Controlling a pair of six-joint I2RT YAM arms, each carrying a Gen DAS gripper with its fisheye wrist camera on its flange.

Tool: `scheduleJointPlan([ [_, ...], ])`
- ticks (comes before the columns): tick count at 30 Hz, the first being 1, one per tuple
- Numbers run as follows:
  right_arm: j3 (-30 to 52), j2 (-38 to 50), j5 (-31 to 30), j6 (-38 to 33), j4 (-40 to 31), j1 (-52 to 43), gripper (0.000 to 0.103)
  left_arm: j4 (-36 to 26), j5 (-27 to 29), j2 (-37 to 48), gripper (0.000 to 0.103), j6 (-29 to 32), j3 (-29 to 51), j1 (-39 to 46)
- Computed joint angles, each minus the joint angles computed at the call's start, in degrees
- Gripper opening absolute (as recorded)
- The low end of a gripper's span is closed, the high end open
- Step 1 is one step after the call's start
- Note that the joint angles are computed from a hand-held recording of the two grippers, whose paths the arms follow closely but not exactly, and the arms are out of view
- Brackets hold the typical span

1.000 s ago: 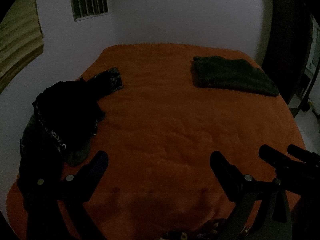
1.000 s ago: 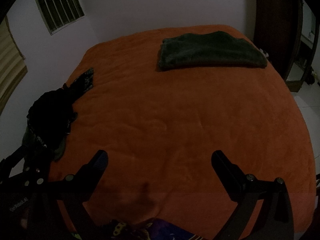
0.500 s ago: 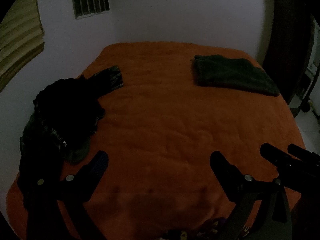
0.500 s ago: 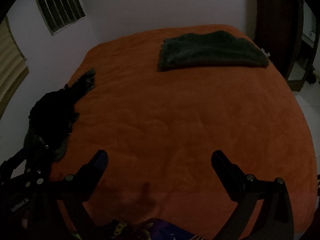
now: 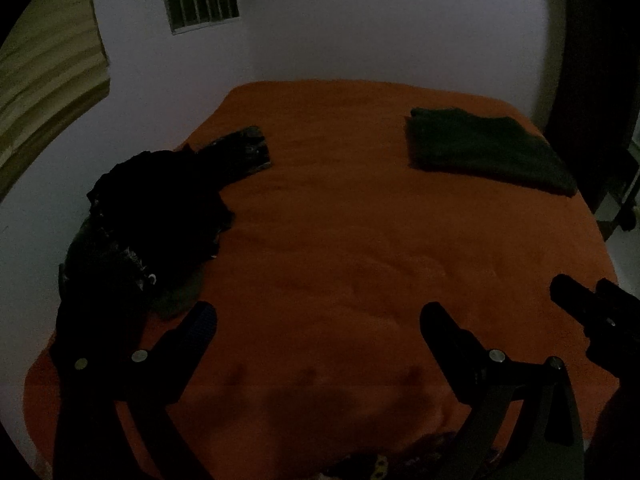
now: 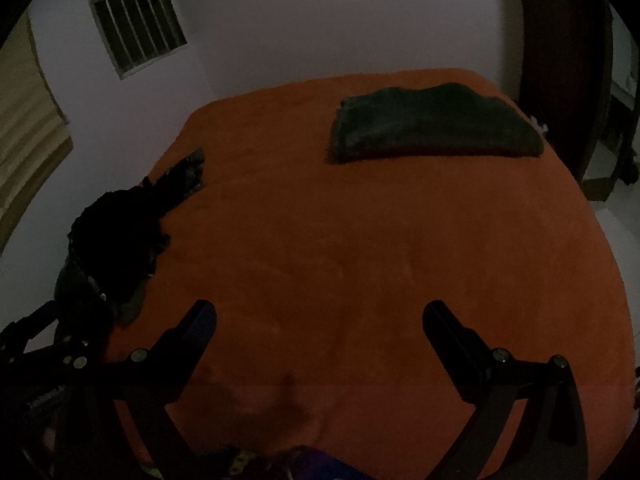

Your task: Fold clothes

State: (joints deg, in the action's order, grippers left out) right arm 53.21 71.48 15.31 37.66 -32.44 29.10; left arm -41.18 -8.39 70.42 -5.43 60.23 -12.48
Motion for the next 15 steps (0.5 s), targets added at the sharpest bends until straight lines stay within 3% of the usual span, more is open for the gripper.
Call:
scheduleJointPlan([
  [6,2.14,5.96,-2.23,0.72,2.0,-0.97,0.103,-1.69,8.55,3.41,0.102,-0.52,1.75,7.0],
  [12,5.12,12.39,-2.46,0.19,1.56,0.84,0.103,-0.39,5.73,4.59,0.102,1.1,1.06,10.41],
  [15,6.95,15.09,-2.73,0.17,2.27,1.73,0.103,0.37,7.46,5.2,0.102,2.32,0.35,13.52],
])
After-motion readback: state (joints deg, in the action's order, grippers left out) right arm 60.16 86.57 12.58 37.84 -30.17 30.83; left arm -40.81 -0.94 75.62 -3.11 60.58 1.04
